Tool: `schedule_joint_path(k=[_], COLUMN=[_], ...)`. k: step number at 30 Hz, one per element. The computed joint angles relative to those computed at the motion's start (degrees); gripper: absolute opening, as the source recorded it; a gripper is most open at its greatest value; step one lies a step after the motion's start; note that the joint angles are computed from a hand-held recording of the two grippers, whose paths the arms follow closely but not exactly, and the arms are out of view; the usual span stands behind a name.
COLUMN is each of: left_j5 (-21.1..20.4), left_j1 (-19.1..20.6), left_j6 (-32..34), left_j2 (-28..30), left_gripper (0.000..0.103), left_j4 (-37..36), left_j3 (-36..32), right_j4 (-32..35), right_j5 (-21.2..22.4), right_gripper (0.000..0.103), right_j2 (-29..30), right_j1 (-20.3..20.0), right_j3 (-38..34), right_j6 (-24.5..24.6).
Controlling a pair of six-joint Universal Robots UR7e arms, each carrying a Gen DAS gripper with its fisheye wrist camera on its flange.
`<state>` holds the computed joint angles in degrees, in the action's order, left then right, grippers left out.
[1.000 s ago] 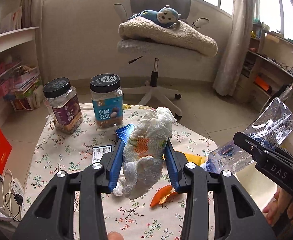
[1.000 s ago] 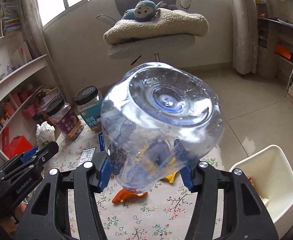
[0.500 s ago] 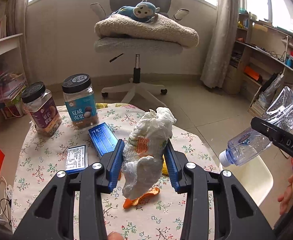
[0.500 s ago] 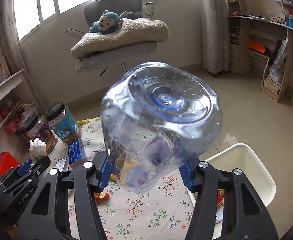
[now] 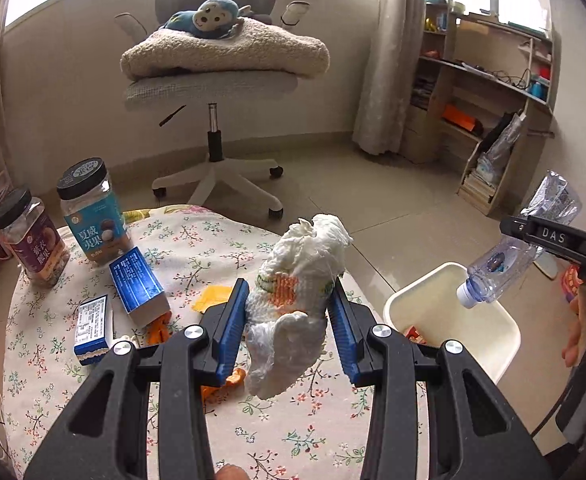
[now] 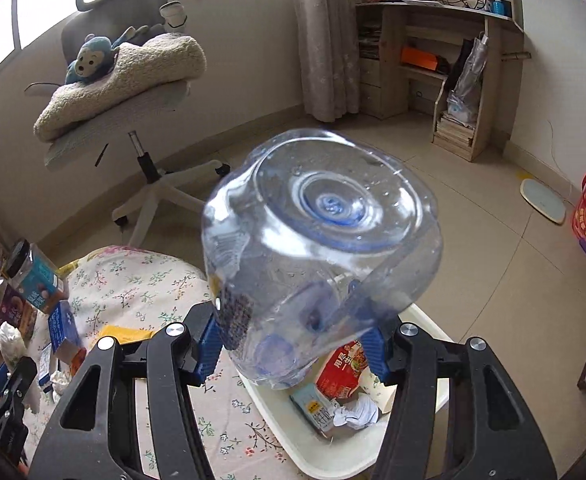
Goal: Collect trash
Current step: 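Drop the bottle into the white bin with the right tool while the left tool drops the tissue there, then move both tools back over the table toward the blue boxes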
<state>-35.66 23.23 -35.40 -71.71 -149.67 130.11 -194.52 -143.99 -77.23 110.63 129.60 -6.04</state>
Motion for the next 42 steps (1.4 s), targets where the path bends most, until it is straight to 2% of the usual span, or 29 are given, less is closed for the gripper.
schedule_joint_path(k=[2, 7, 16, 18, 19, 20, 23, 26, 31, 35, 37, 39, 42], left_j5=[-2.01, -8.09, -20.01, -23.86, -25.31, -26.5, -27.64, -23.09, -8.69, 0.49, 4.52, 8.14, 12.0], left_j1=[0.14, 1.05, 2.95, 3.86, 4.28, 4.62, 4.96, 4.07, 1.26, 0.12, -0.13, -0.17, 0.37], left_j6=[0.85, 3.12, 7.38, 8.02, 7.95, 7.82, 7.83, 7.81, 6.48, 4.82, 3.21, 0.52, -3.46], left_j2=[2.51, 9.24, 20.63, 22.24, 22.75, 23.07, 22.5, 20.92, 17.17, 13.74, 12.12, 10.41, 7.84], left_gripper=[0.04, 0.04, 0.04, 0.044, 0.05, 0.06, 0.062, 0.064, 0.065, 0.068, 0.069, 0.074, 0.078], left_j4=[-1.37, -6.5, -11.09, -11.19, -11.15, -11.35, -11.71, -10.58, -7.03, -4.2, -2.13, 1.01, 5.47], left_j3=[-1.12, -4.59, -13.46, -15.2, -15.77, -16.16, -16.21, -15.59, -13.28, -11.26, -10.33, -9.46, -8.34], right_j4=[-1.96, -8.53, -11.54, -10.99, -10.93, -10.96, -12.15, -12.86, -15.68, -17.82, -18.81, -19.85, -20.82], right_j5=[-2.03, -4.52, -3.51, -3.13, -3.05, -2.97, -3.25, -3.26, -4.17, -4.81, -5.24, -5.62, -6.14], right_gripper=[0.078, 0.089, 0.091, 0.091, 0.091, 0.091, 0.091, 0.091, 0.095, 0.096, 0.096, 0.096, 0.096], right_j2=[0.16, -0.35, -5.37, -6.37, -6.61, -6.78, -6.25, -5.0, -0.19, 4.36, 6.85, 9.27, 12.83], right_j1=[0.13, -0.03, -3.34, -4.0, -4.14, -4.28, -4.04, -3.41, -0.54, 2.26, 3.63, 4.83, 6.42], right_j3=[-0.19, 0.02, 0.8, 0.95, 1.03, 1.04, 1.01, 0.76, -0.3, -1.53, -2.43, -3.28, -4.66], right_j6=[-1.03, -3.66, -2.56, -1.21, -0.67, -0.41, -1.15, -2.16, -5.38, -8.22, -9.75, -11.33, -13.13])
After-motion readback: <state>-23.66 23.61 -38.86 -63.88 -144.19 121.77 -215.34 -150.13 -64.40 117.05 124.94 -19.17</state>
